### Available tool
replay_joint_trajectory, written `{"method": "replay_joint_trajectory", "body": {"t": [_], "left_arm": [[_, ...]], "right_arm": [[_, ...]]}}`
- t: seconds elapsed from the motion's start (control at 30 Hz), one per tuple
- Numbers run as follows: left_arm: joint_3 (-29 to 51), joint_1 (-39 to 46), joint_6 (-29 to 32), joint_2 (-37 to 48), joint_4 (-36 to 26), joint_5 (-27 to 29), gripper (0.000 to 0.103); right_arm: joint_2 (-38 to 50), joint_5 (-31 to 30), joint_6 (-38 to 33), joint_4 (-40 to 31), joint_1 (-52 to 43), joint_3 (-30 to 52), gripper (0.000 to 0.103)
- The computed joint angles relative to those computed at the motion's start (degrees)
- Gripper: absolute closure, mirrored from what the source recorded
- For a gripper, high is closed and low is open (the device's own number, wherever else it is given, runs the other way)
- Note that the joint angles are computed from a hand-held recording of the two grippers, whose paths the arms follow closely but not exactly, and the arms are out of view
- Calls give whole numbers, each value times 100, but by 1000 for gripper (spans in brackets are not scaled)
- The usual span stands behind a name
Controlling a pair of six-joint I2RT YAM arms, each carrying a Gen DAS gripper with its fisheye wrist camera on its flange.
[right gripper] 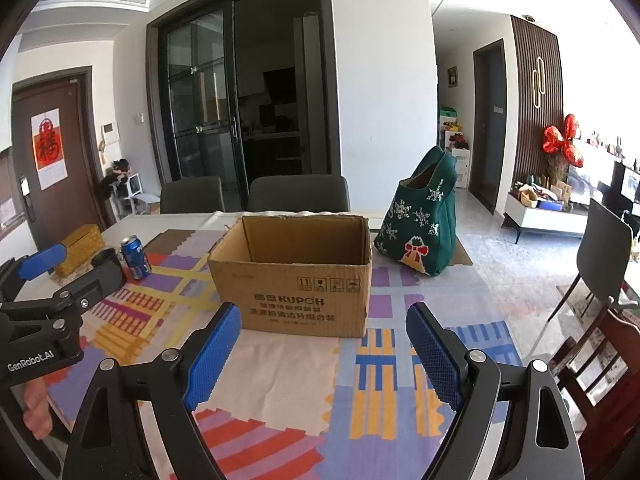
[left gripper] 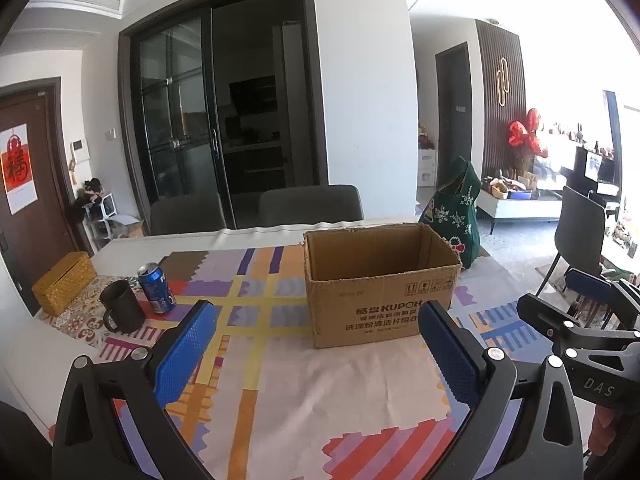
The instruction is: Organize snacks
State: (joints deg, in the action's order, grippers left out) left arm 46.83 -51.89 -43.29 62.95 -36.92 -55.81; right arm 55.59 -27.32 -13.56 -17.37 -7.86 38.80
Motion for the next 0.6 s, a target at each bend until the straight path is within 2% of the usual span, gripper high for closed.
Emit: {"method": "replay_joint_trajectory", "body": {"t": [0.6], "left_arm": [[-46,3,-85,-60,-1,113,0]], "right_arm": [[-116,12,-21,-22,-35,-53,18]]}}
